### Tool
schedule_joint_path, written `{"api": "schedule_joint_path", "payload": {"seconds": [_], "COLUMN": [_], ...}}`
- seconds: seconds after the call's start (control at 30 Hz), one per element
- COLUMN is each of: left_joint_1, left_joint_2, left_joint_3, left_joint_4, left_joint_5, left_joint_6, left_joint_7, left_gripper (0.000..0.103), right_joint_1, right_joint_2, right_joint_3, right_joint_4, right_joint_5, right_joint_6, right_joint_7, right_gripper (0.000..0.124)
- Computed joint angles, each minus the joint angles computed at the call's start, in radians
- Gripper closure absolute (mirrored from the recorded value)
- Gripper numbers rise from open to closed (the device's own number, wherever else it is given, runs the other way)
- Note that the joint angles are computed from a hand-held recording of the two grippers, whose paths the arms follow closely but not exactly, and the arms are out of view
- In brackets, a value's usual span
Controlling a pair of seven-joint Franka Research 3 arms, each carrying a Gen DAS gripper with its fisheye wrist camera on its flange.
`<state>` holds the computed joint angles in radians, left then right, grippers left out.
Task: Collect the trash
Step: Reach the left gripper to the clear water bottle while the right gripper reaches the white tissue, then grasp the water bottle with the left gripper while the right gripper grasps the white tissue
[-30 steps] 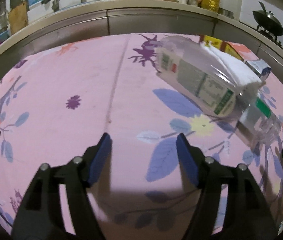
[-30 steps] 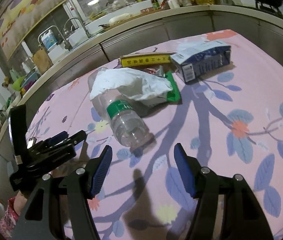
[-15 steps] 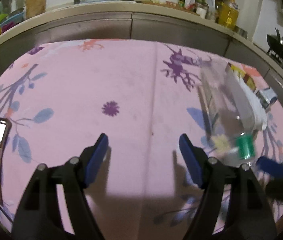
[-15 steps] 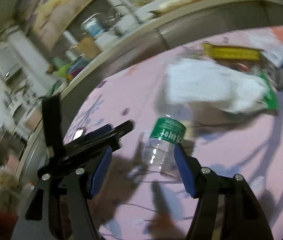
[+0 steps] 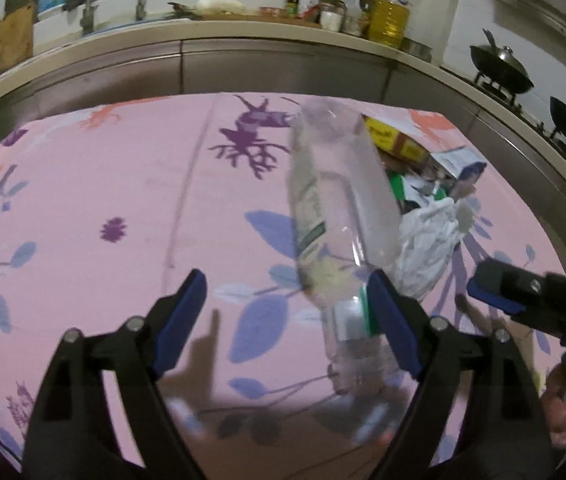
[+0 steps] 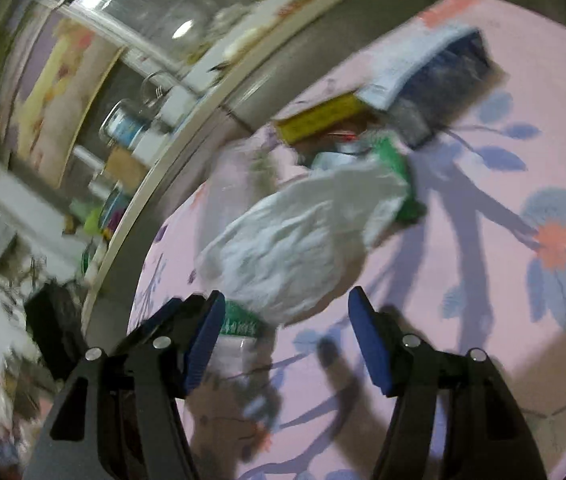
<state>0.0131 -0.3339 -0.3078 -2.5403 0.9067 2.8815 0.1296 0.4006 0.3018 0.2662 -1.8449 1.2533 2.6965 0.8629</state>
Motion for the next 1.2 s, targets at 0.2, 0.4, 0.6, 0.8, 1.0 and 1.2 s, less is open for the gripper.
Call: {"api": "schedule_joint_path", "payload": {"seconds": [0.2, 0.4, 0.6, 0.8, 1.0, 1.2], "left_joint_1": [-0.013, -0.038, -0.034, -0.071, -0.096, -0.079], "left_joint_2": [-0.015, 0.028, 0.051, 0.107, 0.11, 0.07], "left_joint_3": [-0.007, 0.005, -0.013, 0.007, 0.04, 0.055], "left_joint_4": [0.004, 0.03, 0.066, 0.11, 0.09, 0.051], "left_joint_5": [-0.004, -0.054, -0.044, -0.044, -0.065, -0.07], "left_joint_6": [0.001, 0.007, -0.005, -0.07, -0.121, -0.116], "left_joint_7": [0.0, 0.049, 0.048, 0.063, 0.074, 0.046], "left_gripper": [0.024, 0.024, 0.024, 0.024, 0.023, 0.023], "right_joint_1": [0.027, 0.01, -0.013, 0.088, 0.076, -0.004], "right_joint_2": [0.008, 0.021, 0.008, 0.059, 0.048, -0.023], "right_joint_3": [0.004, 0.008, 0.021, -0.058, -0.044, 0.05], "right_joint_4": [-0.003, 0.015, 0.019, 0.062, -0.012, -0.155], "right_joint_5": [-0.078, -0.073, 0.051, -0.259, -0.404, -0.378], "right_joint_6": [0.115, 0.132, 0.164, 0.266, 0.31, 0.42], "right_joint_7": [0.062, 0.116, 0.055, 0.292, 0.395, 0.327], "right_gripper": [0.061, 0.062, 0.061, 0.062, 0.061, 0.061]}}
